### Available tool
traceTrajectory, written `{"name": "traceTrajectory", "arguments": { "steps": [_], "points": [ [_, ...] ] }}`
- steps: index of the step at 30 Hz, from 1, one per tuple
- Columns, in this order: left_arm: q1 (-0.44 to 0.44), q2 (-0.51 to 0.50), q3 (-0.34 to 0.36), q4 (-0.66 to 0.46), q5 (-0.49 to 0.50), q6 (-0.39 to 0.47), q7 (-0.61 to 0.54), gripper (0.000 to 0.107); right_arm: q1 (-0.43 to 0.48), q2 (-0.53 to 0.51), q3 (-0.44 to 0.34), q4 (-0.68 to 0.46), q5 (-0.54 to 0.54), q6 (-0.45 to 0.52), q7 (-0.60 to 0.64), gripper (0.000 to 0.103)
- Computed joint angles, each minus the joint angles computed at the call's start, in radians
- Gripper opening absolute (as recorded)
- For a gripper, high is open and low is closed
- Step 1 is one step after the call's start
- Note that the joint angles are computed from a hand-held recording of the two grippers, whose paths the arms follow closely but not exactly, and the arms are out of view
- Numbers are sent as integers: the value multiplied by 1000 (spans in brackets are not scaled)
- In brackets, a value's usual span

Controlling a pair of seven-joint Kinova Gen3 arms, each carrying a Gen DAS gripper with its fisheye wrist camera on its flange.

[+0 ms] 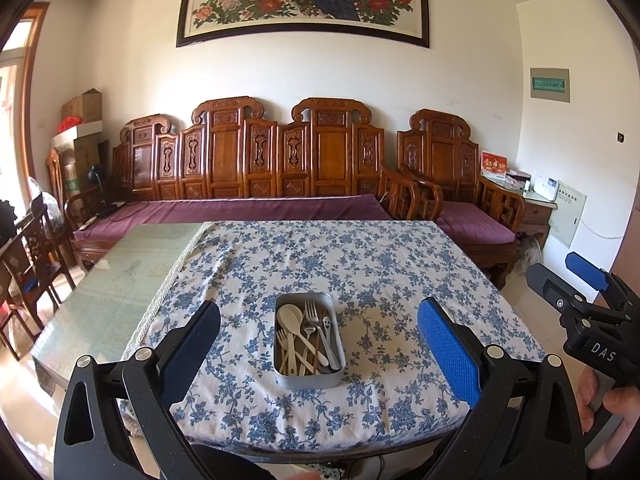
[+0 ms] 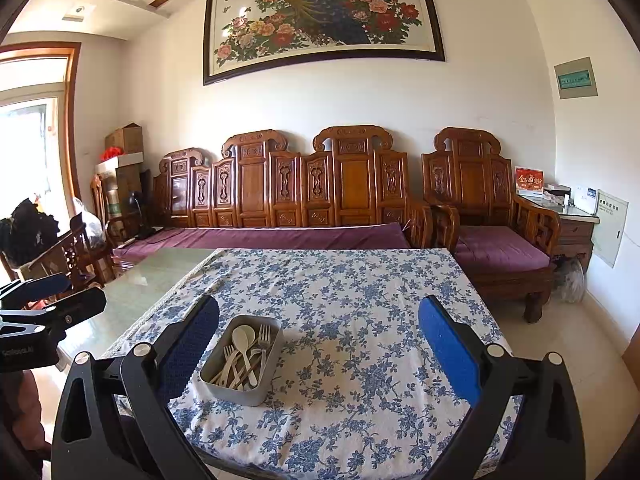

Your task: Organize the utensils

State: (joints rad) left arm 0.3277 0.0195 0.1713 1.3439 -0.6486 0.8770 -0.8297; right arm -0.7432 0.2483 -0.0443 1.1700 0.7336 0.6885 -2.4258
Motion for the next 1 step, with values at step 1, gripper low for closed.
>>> {"name": "traceTrajectory", "arguments": {
  "steps": [1],
  "points": [
    [-1,0,-1,0,3,0,-3,95,0,0,0,0,0,0,0,100]
  ]
}}
